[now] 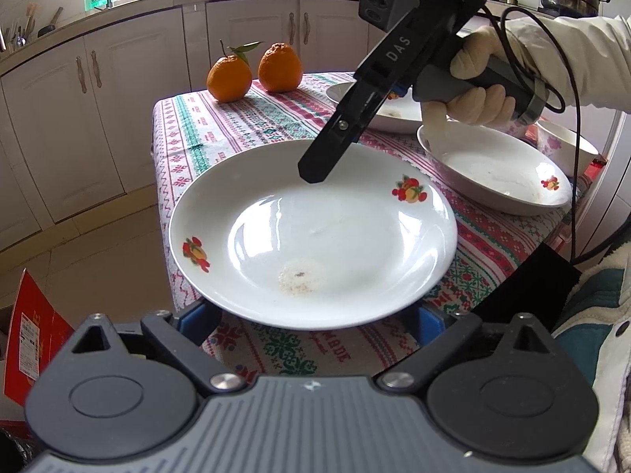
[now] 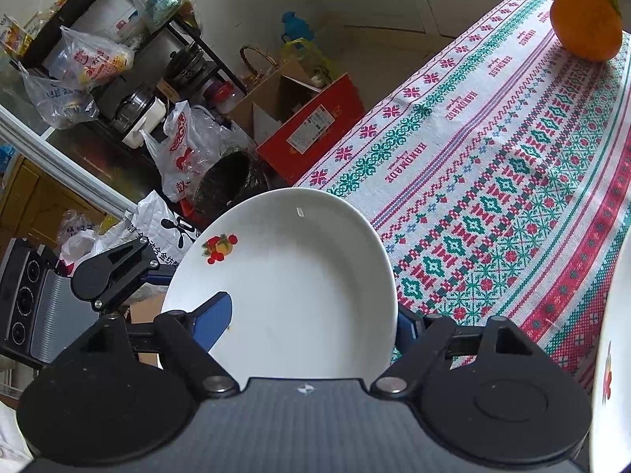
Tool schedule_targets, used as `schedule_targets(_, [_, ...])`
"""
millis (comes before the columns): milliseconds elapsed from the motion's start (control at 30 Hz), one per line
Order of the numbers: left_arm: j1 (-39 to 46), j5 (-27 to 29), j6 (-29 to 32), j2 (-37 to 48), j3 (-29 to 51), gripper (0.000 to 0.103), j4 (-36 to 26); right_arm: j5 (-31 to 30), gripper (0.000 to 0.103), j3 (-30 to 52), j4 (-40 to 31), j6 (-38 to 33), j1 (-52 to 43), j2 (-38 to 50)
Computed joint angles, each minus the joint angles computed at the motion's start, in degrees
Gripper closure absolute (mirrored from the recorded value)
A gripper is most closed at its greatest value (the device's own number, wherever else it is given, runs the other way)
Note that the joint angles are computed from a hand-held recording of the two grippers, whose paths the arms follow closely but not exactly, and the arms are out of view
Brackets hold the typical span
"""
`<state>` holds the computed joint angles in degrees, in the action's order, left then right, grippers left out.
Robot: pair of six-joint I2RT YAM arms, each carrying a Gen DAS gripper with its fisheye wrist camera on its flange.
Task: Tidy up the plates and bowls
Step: 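Carry the plate with both grippers toward the deep white plate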
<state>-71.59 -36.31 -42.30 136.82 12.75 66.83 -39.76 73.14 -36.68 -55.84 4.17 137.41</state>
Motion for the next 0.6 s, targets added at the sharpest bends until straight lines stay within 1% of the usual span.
schedule_targets(233, [1.9, 0.7, 2.1, -2.6, -0.9, 0.007, -0.4, -0.6, 0.017, -0.8, 1.0, 0.1, 0.0, -1.3])
schedule_targets(367, [5.3, 2.2, 6.1, -3.2, -1.3, 0.007, 1.8, -0.5, 0.017, -0.5, 2.0, 1.0, -0.1, -1.8])
schedule_targets(533, [11.5, 6.3, 12.6, -3.2, -0.7, 0.007, 4.0, -0.1, 0.017, 1.6, 2.8, 2.7, -0.3, -1.5])
schedule_targets(600, [14.1, 8.1, 15.2, -2.3, -0.3, 0.007, 6.1, 0.2, 0.017, 2.2, 3.8, 3.6, -0.2, -1.4])
